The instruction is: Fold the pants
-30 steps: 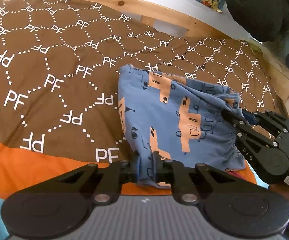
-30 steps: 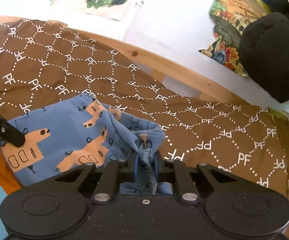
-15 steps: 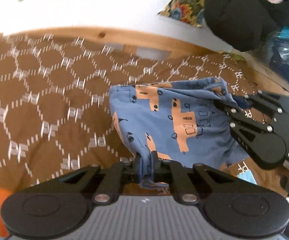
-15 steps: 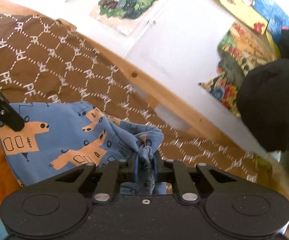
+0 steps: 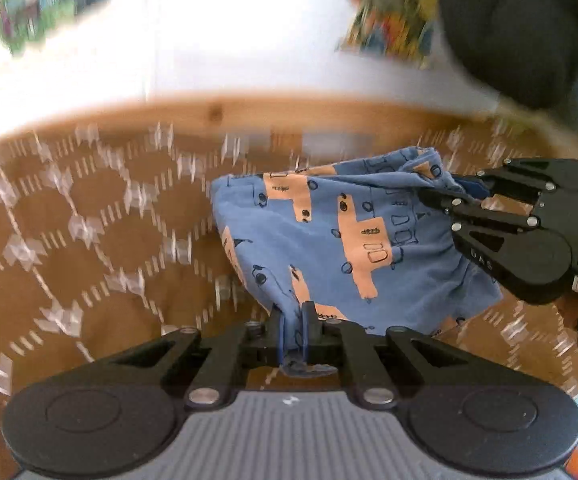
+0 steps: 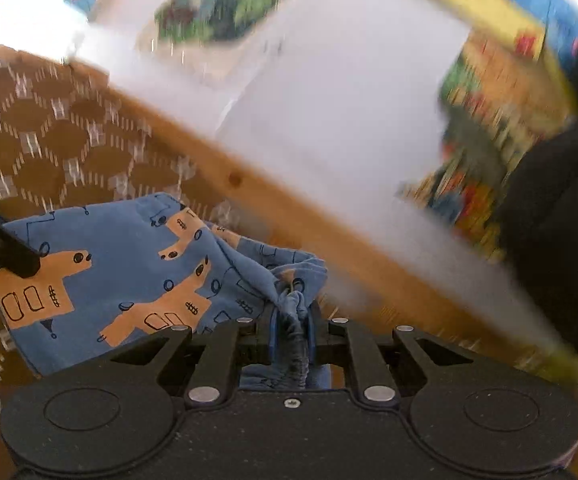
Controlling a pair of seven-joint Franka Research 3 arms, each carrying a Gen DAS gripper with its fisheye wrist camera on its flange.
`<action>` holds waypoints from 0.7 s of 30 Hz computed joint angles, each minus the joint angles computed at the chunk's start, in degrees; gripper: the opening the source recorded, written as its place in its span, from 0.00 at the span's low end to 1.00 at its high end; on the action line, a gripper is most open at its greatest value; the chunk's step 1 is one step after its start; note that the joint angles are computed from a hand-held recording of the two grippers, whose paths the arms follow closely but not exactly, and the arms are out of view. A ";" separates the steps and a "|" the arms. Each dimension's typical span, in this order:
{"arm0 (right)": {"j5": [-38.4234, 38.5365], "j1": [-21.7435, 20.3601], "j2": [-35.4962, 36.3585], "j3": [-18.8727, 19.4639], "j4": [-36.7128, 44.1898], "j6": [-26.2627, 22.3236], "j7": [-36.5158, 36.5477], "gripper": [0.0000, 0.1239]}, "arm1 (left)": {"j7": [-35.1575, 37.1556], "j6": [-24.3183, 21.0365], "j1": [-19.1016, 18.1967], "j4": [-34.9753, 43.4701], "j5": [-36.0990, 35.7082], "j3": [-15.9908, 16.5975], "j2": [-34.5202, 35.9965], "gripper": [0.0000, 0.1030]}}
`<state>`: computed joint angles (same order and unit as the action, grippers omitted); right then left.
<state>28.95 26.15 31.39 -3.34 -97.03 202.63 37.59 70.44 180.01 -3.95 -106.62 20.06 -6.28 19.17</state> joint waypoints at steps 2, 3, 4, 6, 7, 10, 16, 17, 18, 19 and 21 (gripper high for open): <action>5.53 4.99 3.42 -6.42 3.42 -6.29 -0.97 0.13 | 0.90 -8.31 1.08 3.57 -1.86 -1.82 2.76 0.08; 6.45 5.39 4.62 -7.03 4.00 -5.73 -0.34 0.15 | 0.78 -9.17 0.70 3.71 -1.82 -1.37 3.22 0.08; 3.35 3.94 4.50 -5.63 3.22 -4.40 3.34 0.15 | 1.10 -7.21 0.69 2.70 -1.28 -1.08 3.06 0.08; 3.59 2.15 4.03 -3.26 3.17 -3.85 3.63 0.20 | 2.02 -5.92 0.45 1.71 -0.06 -0.58 2.47 0.09; 3.36 2.61 4.08 -3.88 3.18 -3.77 3.62 0.23 | 2.27 -6.17 0.54 1.71 -0.15 -0.70 2.35 0.10; 4.29 4.33 3.55 -6.14 2.55 -3.93 3.62 0.40 | 2.45 -7.84 1.82 2.41 -3.01 -2.39 2.33 0.12; 0.85 -1.87 -1.95 0.61 -4.01 -0.28 7.15 0.70 | -0.94 -6.52 -0.04 0.07 -2.38 -0.03 -0.42 0.57; 0.46 -2.39 -2.98 1.21 -5.33 0.61 7.53 0.73 | -2.58 -5.50 -0.96 -0.82 -1.31 1.19 -1.24 0.65; -0.42 -3.40 -4.05 2.31 -6.78 1.56 8.23 0.76 | -4.21 -4.13 -1.69 -1.75 -0.33 2.19 -2.01 0.65; -1.48 -4.58 -5.20 3.55 -8.26 2.58 9.25 0.77 | -4.02 -3.59 -0.99 -2.31 -0.49 1.41 -2.56 0.69; -4.30 -7.24 -7.47 6.18 -11.30 4.46 12.16 0.81 | -4.91 -3.33 -1.25 -2.69 0.22 1.69 -3.34 0.81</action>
<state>24.66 18.91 23.92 2.83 -108.33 207.09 49.76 65.53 176.67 -5.20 -109.31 20.28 -4.59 15.84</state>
